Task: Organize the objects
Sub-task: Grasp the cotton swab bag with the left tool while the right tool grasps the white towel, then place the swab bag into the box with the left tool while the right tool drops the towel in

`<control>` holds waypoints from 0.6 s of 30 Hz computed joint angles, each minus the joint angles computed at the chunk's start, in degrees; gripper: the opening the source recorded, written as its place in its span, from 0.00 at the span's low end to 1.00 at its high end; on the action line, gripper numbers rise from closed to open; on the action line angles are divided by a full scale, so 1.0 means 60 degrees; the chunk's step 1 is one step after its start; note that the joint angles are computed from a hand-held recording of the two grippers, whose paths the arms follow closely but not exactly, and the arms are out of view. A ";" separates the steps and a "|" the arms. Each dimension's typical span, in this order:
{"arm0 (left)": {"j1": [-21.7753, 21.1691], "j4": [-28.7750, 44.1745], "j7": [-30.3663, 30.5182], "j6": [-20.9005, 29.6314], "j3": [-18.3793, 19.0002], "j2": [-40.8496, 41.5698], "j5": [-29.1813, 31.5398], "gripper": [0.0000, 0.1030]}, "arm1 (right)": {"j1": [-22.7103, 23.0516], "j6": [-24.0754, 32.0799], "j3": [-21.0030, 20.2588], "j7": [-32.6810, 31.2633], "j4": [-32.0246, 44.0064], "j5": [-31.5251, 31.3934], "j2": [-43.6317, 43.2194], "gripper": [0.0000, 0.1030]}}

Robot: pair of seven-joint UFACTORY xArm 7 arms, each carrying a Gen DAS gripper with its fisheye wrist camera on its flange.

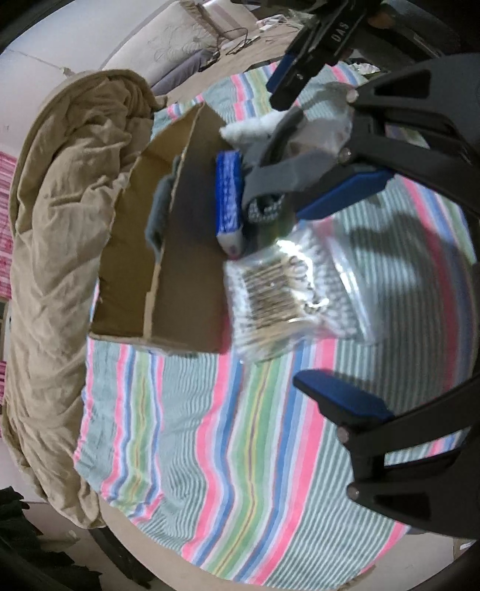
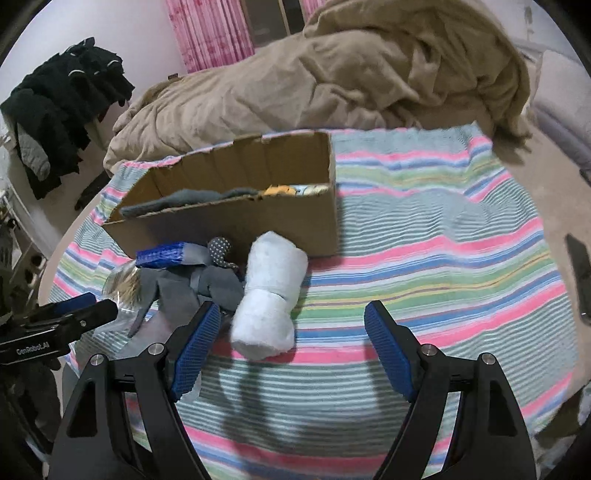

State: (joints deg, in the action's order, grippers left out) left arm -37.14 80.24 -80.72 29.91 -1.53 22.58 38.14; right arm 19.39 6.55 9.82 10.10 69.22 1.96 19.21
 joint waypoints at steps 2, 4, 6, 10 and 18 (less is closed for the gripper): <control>0.0077 0.0101 0.0054 -0.0161 0.0018 0.0179 -0.0055 0.82 | -0.0138 0.0021 0.0178 -0.0197 0.0224 0.0104 0.0238 0.81; 0.0143 0.0222 0.0166 -0.0356 0.0032 0.0367 -0.0198 0.82 | -0.0272 0.0115 0.0336 -0.0387 0.0525 0.0244 0.0512 0.81; 0.0129 0.0406 0.0335 -0.0431 0.0102 0.0584 -0.0303 0.82 | -0.0394 0.0235 0.0484 -0.0591 0.0796 0.0392 0.0752 0.75; 0.0069 0.0888 0.0820 -0.0277 0.0179 0.1000 -0.0641 0.82 | -0.0742 0.0645 0.0931 -0.1173 0.1295 0.0827 0.1228 0.62; -0.0130 0.1206 0.1232 -0.0390 0.0457 0.1301 -0.0882 0.83 | -0.1252 0.0609 0.1619 -0.2452 0.1146 0.1975 0.1135 0.37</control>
State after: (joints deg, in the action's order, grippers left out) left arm -37.92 87.48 -73.33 27.57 1.21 30.39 32.85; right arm 11.88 10.20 19.53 -4.61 76.10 13.81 26.02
